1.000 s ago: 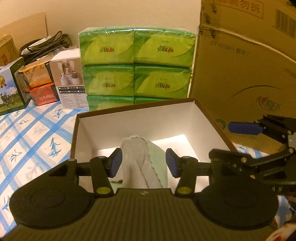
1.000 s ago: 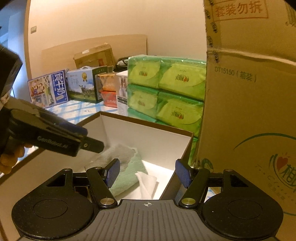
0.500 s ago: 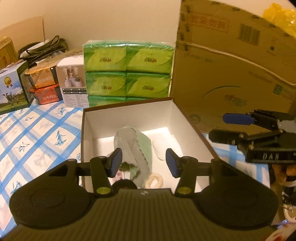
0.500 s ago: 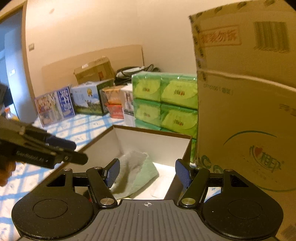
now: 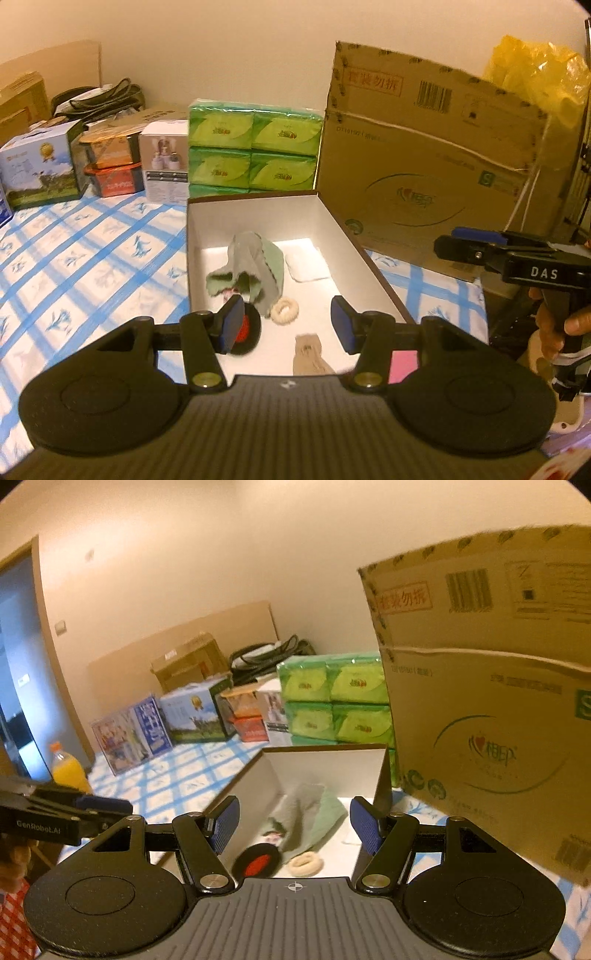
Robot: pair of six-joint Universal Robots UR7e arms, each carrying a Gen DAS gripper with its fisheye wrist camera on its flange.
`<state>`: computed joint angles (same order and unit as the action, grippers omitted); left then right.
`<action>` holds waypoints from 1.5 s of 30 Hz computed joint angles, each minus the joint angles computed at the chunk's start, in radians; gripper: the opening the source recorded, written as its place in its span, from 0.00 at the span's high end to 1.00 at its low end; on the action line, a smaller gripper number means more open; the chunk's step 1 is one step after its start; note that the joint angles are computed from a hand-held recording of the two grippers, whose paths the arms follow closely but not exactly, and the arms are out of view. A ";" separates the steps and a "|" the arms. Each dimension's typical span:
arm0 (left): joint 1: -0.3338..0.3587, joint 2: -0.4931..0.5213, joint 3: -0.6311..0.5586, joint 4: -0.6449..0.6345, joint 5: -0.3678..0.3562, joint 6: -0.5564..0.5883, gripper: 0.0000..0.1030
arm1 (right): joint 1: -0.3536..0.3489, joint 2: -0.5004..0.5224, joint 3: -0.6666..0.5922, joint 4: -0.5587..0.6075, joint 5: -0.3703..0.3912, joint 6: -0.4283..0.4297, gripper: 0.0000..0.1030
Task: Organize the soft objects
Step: 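Withdraw both grippers from the box back toward the pile, then move the left gripper down to the blue-and-white wipe packet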
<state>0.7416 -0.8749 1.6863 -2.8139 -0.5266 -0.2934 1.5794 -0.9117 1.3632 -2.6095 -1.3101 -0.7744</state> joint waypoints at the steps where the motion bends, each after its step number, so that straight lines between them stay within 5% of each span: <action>1: -0.015 -0.021 0.027 0.017 0.006 -0.037 0.53 | -0.001 -0.024 0.031 -0.012 0.005 0.005 0.36; 9: -0.133 -0.163 0.220 0.127 0.069 -0.297 0.53 | -0.005 -0.211 0.270 -0.090 0.026 0.064 0.36; 16: -0.237 -0.277 0.310 0.496 0.141 -0.643 0.53 | -0.009 -0.350 0.430 -0.120 0.027 0.139 0.36; 22: -0.309 -0.337 0.355 0.678 0.152 -0.831 0.53 | -0.003 -0.433 0.523 -0.153 0.015 0.174 0.36; 28: -0.361 -0.371 0.380 0.835 0.141 -1.002 0.50 | -0.008 -0.499 0.603 -0.180 0.001 0.184 0.36; 45: -0.431 -0.421 0.465 1.016 0.019 -1.278 0.50 | -0.052 -0.623 0.764 -0.160 -0.079 0.172 0.36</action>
